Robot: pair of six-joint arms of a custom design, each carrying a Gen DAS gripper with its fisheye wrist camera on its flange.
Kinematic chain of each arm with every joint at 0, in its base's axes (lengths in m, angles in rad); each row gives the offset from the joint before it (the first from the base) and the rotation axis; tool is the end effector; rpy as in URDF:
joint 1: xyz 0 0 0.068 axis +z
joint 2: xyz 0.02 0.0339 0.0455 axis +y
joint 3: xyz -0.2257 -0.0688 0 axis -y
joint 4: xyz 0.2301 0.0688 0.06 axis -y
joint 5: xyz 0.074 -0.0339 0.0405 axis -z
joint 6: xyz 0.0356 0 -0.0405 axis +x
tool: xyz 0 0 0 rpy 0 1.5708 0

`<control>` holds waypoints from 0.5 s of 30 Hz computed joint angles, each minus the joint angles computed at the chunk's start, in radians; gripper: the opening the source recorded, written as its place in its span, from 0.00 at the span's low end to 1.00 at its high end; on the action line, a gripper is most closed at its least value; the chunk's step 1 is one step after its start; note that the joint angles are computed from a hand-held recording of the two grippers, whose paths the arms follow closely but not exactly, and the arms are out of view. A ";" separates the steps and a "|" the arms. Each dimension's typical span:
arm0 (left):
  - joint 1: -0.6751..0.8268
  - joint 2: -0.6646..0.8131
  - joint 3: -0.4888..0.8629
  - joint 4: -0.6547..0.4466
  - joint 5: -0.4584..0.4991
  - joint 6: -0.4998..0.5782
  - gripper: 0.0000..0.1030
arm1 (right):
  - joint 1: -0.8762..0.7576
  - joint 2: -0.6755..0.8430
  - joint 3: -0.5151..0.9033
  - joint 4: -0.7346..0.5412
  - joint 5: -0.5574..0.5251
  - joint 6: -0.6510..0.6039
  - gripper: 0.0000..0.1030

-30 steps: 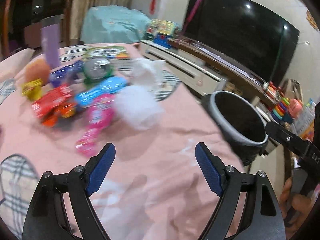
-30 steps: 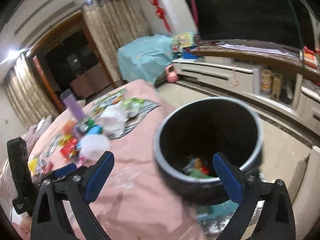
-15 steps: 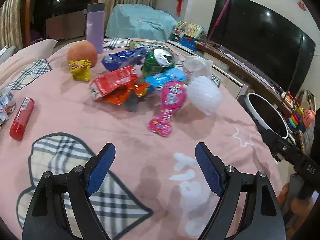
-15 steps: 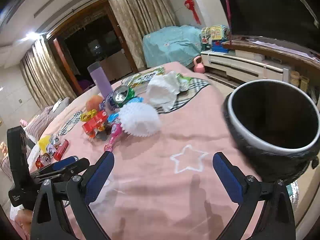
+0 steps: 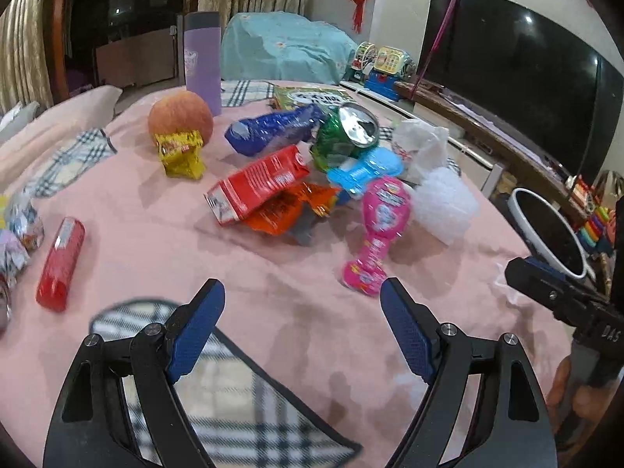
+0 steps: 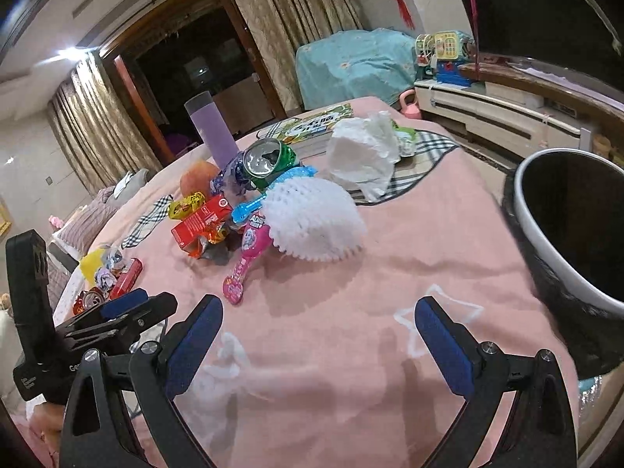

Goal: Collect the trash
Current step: 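Withdraw both open tools from the bin back toward the table, then grasp the orange snack bag with the left tool while the right tool grasps the white foam net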

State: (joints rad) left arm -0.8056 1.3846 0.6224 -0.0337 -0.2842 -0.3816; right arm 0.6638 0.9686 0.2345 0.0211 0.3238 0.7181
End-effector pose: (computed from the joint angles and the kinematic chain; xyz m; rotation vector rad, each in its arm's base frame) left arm 0.1885 -0.1819 0.1425 0.3583 2.3131 -0.2563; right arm 0.1524 0.1049 0.1194 0.2301 2.2549 0.3742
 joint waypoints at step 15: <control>0.120 0.345 0.273 0.002 0.074 0.124 0.25 | -0.116 0.432 0.233 0.172 -0.028 -0.174 0.90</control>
State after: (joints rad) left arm -0.6859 1.7299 0.8954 -0.0313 -0.2106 -0.2577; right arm 0.5480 1.4006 0.4676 0.1932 0.2959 0.5442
